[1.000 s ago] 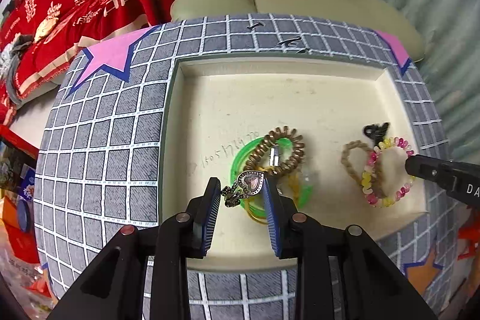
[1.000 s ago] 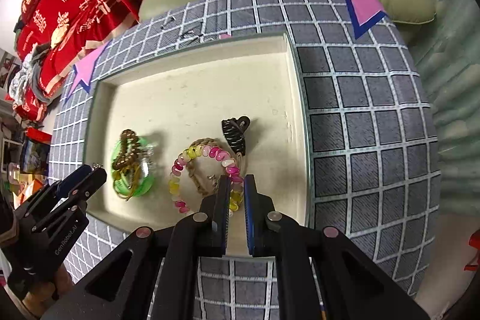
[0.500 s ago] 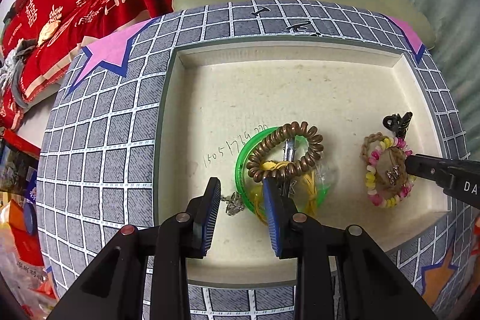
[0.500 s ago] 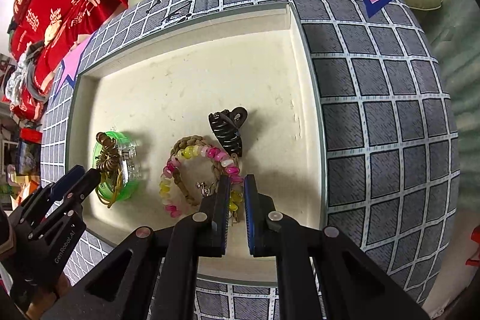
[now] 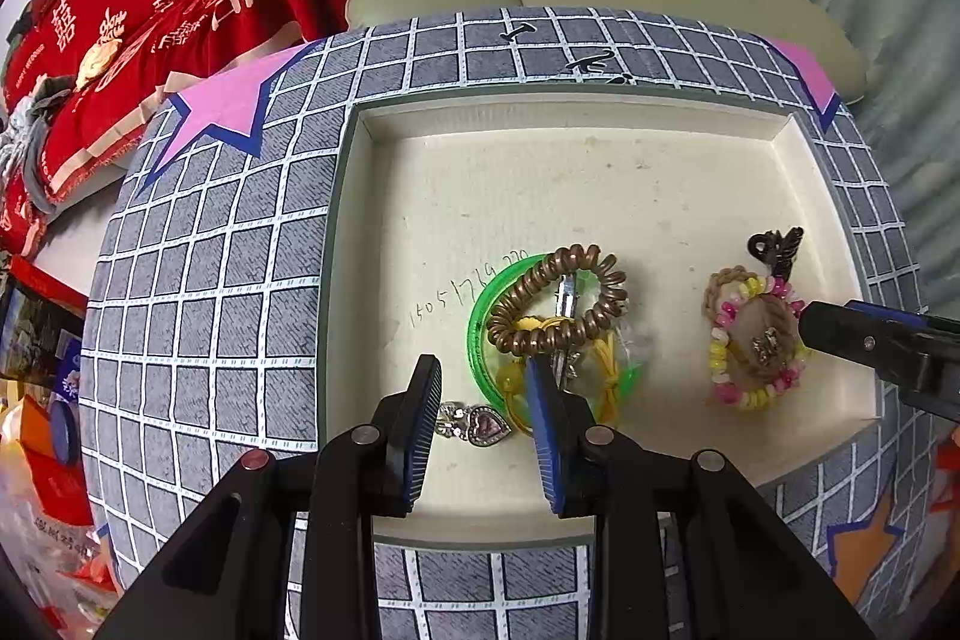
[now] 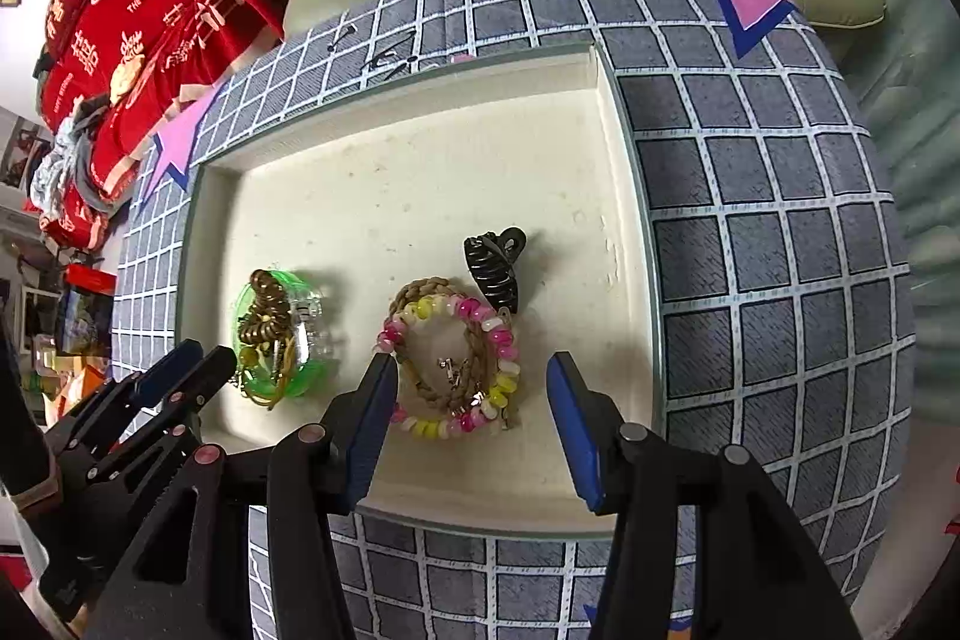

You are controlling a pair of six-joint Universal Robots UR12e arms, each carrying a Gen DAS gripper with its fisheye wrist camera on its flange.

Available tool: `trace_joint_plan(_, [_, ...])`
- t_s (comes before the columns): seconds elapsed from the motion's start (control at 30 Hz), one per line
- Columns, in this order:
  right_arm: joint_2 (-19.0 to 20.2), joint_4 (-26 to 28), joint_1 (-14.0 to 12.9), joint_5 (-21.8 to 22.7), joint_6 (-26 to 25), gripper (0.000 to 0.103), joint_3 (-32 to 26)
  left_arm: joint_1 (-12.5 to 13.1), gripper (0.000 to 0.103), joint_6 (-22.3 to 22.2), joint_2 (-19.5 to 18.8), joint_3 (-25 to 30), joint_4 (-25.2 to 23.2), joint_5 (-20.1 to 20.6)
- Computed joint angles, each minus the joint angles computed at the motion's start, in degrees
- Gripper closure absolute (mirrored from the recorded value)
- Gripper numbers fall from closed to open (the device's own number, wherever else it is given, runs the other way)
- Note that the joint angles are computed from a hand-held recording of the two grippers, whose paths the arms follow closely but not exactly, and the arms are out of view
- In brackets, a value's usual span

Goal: Organize jewelry

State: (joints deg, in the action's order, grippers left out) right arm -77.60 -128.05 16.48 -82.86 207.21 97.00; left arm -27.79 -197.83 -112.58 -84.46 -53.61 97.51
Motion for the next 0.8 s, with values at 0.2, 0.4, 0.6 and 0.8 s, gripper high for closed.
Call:
trace_joint_plan(0.2, [-1.2, -0.5, 0.0, -0.5, 0.7, 0.047, 0.5, -0.8, 0.0, -0.4, 0.8, -0.8, 3.4, 3.5])
trace_joint_plan(0.4, [-2.0, 0.4, -0.1, -1.0, 0.9, 0.047, 0.7, -0.7, 0.0, 0.0, 1.1, -0.4, 2.3, 2.1])
trace_joint_plan(0.6, [-2.1, 1.1, 0.5, -1.3, 0.7, 0.03, 0.5, -0.7, 0.0, -0.9, 1.7, -0.7, 1.1, 1.7])
trace_joint_plan(0.8, [-1.8, 2.7, 1.3, -1.9, 0.6, 0.021, -0.1, -0.8, 0.0, -2.1, 2.5, -1.2, -0.3, 2.4])
